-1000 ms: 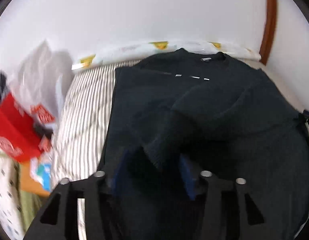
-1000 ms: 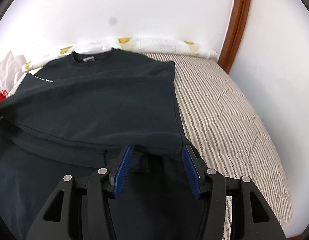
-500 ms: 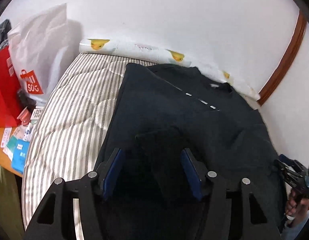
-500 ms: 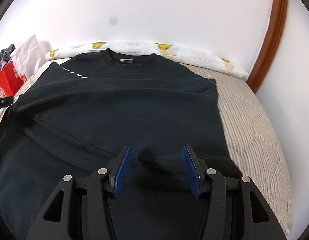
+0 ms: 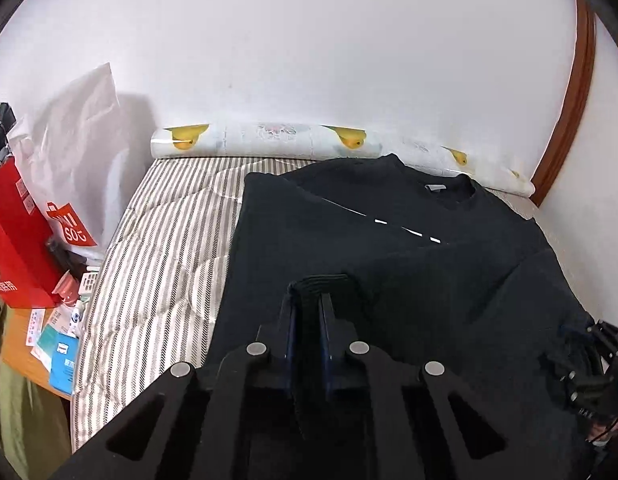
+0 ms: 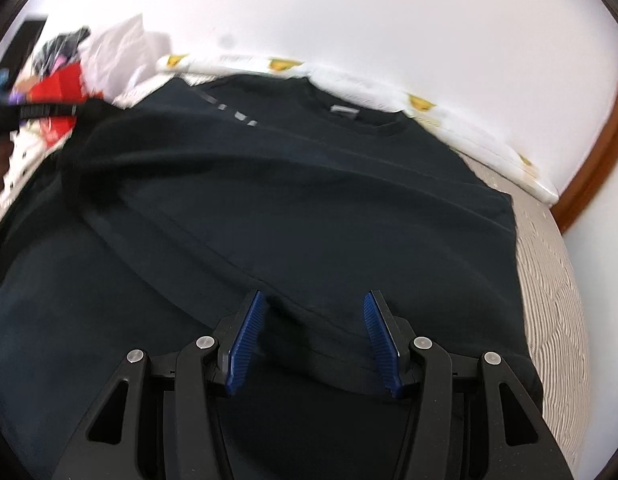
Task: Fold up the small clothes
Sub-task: 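Fold the sweatshirt side edge inward with the right gripper while the left gripper holds the body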
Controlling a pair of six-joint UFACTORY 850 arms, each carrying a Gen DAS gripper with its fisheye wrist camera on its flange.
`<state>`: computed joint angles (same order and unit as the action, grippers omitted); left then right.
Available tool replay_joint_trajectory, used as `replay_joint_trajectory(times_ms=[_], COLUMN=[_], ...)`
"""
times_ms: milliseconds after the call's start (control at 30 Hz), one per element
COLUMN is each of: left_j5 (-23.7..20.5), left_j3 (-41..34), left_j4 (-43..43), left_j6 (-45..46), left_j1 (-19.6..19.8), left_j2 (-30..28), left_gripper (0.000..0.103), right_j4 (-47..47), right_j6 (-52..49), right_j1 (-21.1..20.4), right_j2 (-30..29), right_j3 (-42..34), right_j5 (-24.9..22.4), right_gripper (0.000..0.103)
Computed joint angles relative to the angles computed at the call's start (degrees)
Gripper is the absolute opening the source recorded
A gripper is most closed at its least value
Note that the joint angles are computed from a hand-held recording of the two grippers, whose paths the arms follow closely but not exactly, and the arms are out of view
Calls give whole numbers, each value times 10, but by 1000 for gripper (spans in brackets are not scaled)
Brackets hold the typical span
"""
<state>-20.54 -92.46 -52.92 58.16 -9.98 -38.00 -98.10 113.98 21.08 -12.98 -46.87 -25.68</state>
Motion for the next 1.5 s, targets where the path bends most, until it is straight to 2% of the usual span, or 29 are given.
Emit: replay_joint_trajectory(times_ms=[100,133,167,200,267,467,600,633,700,767,800,867,933,1000,1067,1167,1233,1333,1500], left_j5=[-7,-11,-14,-15,-13,-8,-13,-28,-49,-52,-47,-42,-56,-69,-62,-55,-52,-31,-6], left_j3=[-10,-15,-19,-23,-31,-59,-77,-86,-95,-84,-74,-54,-40,-28,-11,11,29,69,128], left_j4=[10,10,7,10,15,70,112,113,115,101,105,91,56,47,51,64,65,49,18], left_j6=[-12,-14,-16,-20,-24,-66,-114,-118,-125,-109,-108,-92,-66,-60,-62,-80,-78,-57,-22], left_j1=[2,3,4,4,3,-1,1,4,9,13,14,17,23,26,25,24,22,17,8], left_j2=[-7,-10,-13,-15,-21,-44,-59,-65,-71,-63,-55,-40,-31,-25,-15,-2,9,38,86], left_gripper=[10,10,10,10,10,10,10,10,10,12,13,13,14,14,14,14,14,14,14], right_j4=[22,40,44,26,30,-11,18,31,41,43,34,-23,-92,-115,-78,-25,-54,-2,59], right_j6=[-43,-65,-69,-62,-83,-85,-129,-144,-151,-149,-135,-55,41,96,106,113,159,139,139], right_j1=[6,9,13,12,21,37,41,45,50,50,44,20,1,-19,-45,-84,-99,-89,-68], right_j2=[-17,-27,-32,-34,-38,15,-16,-29,-42,-33,-21,14,41,56,57,48,62,84,146], right_j3=[-13,-21,-24,-24,-28,11,-5,-13,-20,-16,-9,15,39,56,62,68,85,104,155], right_j5=[2,-10,-22,-15,-37,-45,-56,-67,-84,-74,-54,-1,7,-3,-15,-2,16,-18,-34], right_gripper=[50,43,20,7,4,4,4,5,7,13,16,33,41,41,41,42,42,43,45])
